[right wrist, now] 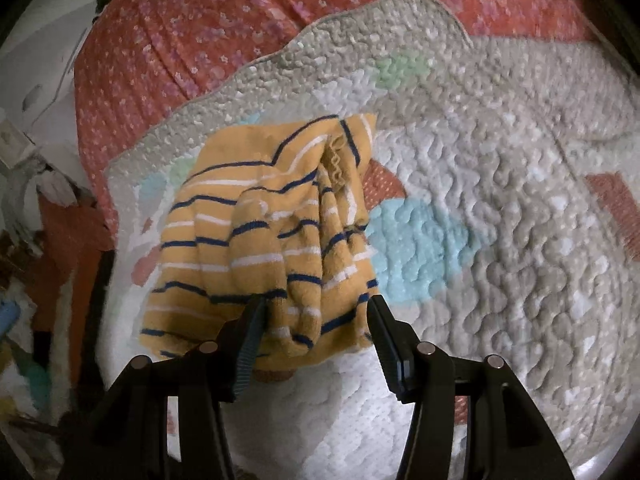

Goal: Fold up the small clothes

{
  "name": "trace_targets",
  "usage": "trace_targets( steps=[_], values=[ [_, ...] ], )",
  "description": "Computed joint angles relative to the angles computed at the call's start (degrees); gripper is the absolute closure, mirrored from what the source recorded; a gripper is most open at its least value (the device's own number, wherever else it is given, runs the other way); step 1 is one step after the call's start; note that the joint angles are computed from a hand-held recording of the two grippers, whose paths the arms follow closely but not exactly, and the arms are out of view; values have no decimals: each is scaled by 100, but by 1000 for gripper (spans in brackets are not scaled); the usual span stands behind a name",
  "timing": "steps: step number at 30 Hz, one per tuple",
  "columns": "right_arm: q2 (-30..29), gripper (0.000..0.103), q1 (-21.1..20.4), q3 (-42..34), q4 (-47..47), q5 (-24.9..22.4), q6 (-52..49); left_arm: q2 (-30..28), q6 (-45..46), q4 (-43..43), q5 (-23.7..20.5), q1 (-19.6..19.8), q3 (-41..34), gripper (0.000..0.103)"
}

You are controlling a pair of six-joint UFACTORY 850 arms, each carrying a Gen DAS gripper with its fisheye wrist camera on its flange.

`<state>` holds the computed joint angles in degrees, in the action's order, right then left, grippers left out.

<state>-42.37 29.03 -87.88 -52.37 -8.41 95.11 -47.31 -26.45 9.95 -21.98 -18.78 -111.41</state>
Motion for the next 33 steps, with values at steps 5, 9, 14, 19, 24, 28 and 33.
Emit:
trace_targets(
  steps=[5, 9, 14, 19, 24, 28, 33],
  values=[
    [-1, 46, 210, -41, -819, -749, 595, 288, 81, -250, 274, 154, 437, 27],
    [-1, 46, 377, -63, -824, -1282, 446, 488, -41, -271, 475, 277, 768, 26],
    [94, 46, 576, 128, -490, -1666, 280, 683, -231, -222, 744, 422, 1101, 26],
    [99, 46, 735, 129, -303, -2099, -57, 824, -7, -519, 1012, 542, 1355, 25],
    [96, 46, 827, 59, -140, -2328, -315, 886, 140, -710, 1171, 630, 1541, 25],
    [29, 46, 880, -123, -34, -2393, -543, 866, 426, -1011, 1129, 691, 1590, 25],
    [-45, 46, 937, -372, -42, -2368, -756, 806, 157, -561, 919, 653, 1545, 25]
  ],
)
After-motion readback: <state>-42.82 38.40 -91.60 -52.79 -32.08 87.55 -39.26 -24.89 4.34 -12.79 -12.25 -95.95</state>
